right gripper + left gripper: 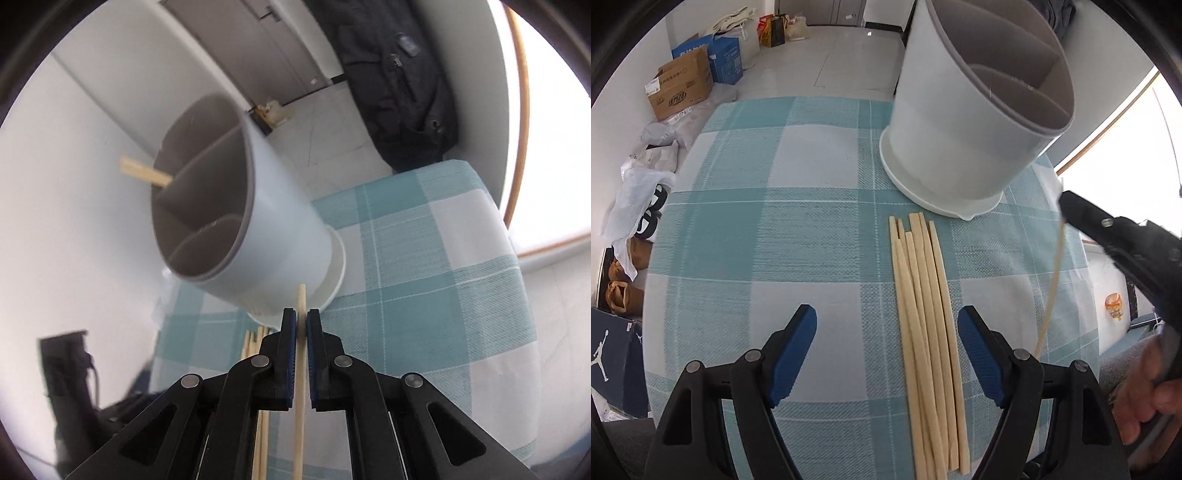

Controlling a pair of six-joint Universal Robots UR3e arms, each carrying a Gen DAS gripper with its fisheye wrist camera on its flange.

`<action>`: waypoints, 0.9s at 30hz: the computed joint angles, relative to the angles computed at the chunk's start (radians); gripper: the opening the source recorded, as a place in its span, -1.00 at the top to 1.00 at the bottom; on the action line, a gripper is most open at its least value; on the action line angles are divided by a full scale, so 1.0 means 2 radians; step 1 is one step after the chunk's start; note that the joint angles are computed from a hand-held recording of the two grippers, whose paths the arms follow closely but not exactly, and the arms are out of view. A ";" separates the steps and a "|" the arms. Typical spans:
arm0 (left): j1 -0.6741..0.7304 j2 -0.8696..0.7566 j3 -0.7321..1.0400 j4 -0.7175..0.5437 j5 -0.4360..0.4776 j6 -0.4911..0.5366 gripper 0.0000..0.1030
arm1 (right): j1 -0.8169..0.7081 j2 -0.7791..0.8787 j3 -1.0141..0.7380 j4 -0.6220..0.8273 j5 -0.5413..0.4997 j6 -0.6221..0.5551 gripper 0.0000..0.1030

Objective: Organize utensils
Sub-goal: 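Grasp a chopstick with the right gripper while the left gripper grasps another, then lift both chopsticks and lower them into the white holder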

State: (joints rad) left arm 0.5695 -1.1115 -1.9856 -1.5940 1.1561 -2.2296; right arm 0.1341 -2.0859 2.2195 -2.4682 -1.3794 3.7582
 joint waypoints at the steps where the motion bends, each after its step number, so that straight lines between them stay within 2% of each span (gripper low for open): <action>1: -0.007 -0.007 -0.002 0.013 0.006 -0.010 -0.46 | -0.003 -0.010 0.004 -0.001 -0.002 0.004 0.91; 2: -0.011 -0.013 -0.002 0.023 0.010 -0.018 -0.43 | 0.002 0.002 0.004 -0.020 0.002 0.012 0.91; 5: -0.021 -0.027 -0.004 0.051 0.018 -0.035 -0.23 | -0.020 -0.024 0.011 -0.018 0.018 0.012 0.91; 6: -0.020 -0.027 -0.005 0.054 0.018 -0.036 -0.09 | -0.026 -0.033 0.014 -0.015 0.022 0.012 0.91; 7: -0.022 -0.028 -0.005 0.059 0.021 -0.038 -0.06 | -0.020 -0.025 0.013 -0.026 0.020 0.018 0.91; 9: -0.018 -0.030 -0.003 0.060 0.020 -0.033 0.31 | -0.032 -0.036 0.014 -0.020 0.032 0.018 0.91; 11: -0.017 -0.032 -0.005 0.066 0.023 -0.033 0.57 | -0.013 -0.014 0.006 -0.037 0.015 0.026 0.91; 15: -0.013 -0.052 0.014 0.049 0.016 -0.024 0.88 | -0.019 -0.013 0.009 -0.043 0.026 0.027 0.91; 17: -0.043 -0.052 0.011 0.063 0.019 -0.055 0.90 | -0.019 -0.013 0.007 -0.043 0.028 0.028 0.91; 20: -0.057 -0.050 0.007 0.073 0.020 -0.069 0.93 | -0.029 -0.017 0.012 -0.048 0.041 0.022 0.91; 25: -0.041 -0.058 0.021 0.037 -0.010 -0.064 0.95 | -0.042 -0.030 0.019 -0.045 0.054 0.017 0.91; 27: -0.036 -0.053 0.017 0.045 -0.014 -0.064 0.95 | -0.045 -0.035 0.020 -0.043 0.055 0.015 0.91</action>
State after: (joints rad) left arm 0.4973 -1.2166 -1.9508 -1.5032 1.1288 -2.3578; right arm 0.0447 -2.1565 2.2599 -2.5542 -1.2697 3.7882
